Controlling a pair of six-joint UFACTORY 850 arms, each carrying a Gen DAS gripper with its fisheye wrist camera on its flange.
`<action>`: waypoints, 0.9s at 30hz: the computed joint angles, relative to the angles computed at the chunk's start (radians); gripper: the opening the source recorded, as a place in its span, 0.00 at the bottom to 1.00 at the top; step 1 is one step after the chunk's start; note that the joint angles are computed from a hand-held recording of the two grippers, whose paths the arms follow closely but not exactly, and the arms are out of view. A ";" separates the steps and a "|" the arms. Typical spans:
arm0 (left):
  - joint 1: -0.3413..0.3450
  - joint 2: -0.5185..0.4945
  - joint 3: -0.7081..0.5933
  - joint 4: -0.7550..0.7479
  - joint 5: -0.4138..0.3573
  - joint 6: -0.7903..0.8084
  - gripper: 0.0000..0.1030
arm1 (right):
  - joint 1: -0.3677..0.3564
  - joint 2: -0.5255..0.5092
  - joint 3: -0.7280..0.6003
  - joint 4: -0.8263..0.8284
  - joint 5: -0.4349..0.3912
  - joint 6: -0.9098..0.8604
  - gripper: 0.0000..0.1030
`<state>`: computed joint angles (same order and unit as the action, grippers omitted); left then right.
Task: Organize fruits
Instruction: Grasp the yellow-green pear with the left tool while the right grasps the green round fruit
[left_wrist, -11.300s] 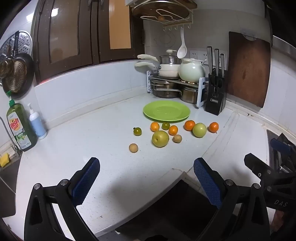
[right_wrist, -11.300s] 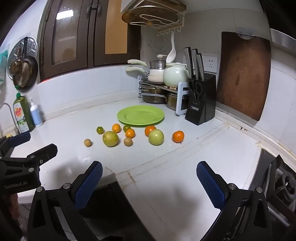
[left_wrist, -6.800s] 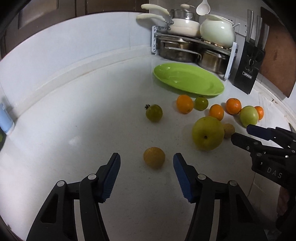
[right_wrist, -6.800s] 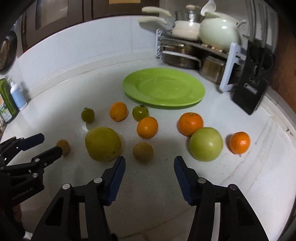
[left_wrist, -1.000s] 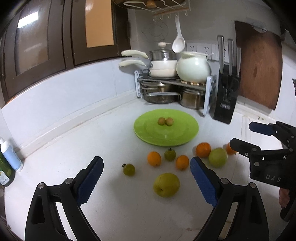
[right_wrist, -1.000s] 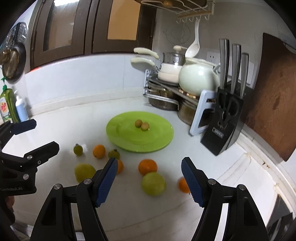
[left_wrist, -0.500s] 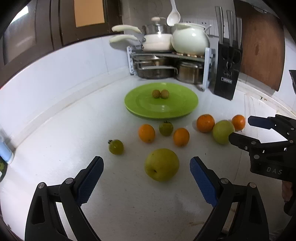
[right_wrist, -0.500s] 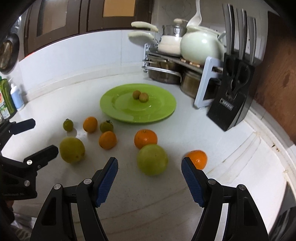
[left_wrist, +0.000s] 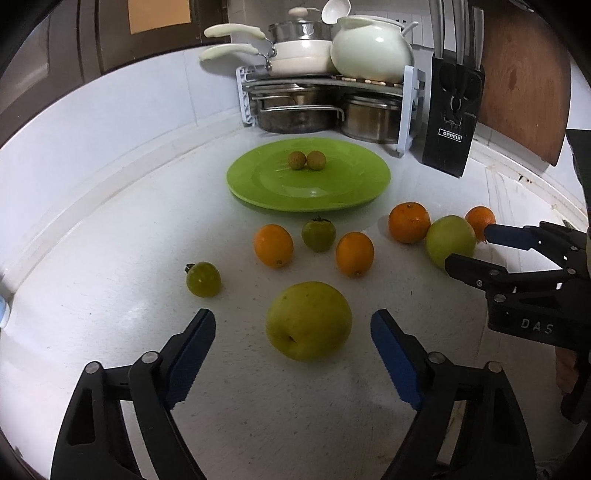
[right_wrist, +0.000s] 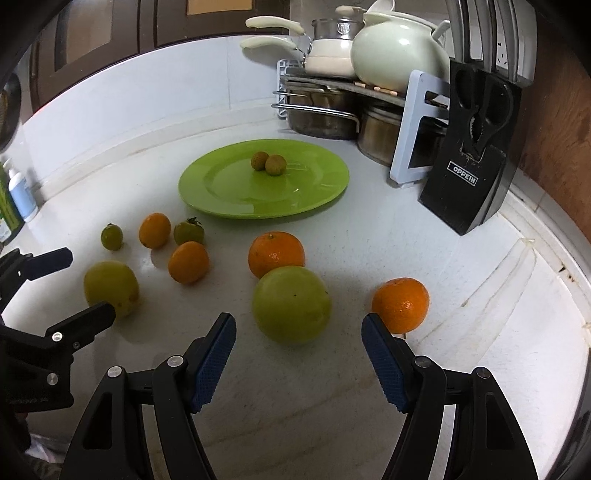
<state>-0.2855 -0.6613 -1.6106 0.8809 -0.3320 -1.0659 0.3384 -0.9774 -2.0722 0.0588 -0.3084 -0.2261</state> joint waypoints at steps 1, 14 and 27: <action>0.001 -0.003 -0.005 -0.020 0.001 0.021 0.79 | 0.000 -0.005 -0.007 0.007 -0.003 -0.008 0.69; 0.013 -0.022 -0.031 -0.207 0.024 0.206 0.62 | -0.002 -0.061 -0.100 0.050 -0.043 -0.061 0.63; 0.019 -0.029 -0.042 -0.319 0.024 0.309 0.50 | -0.003 -0.089 -0.146 0.071 -0.078 -0.088 0.50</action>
<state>-0.2667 -0.6904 -1.6527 0.5624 -0.3084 -0.7569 0.3353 -1.0660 -2.2180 0.1293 -0.3859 -0.3136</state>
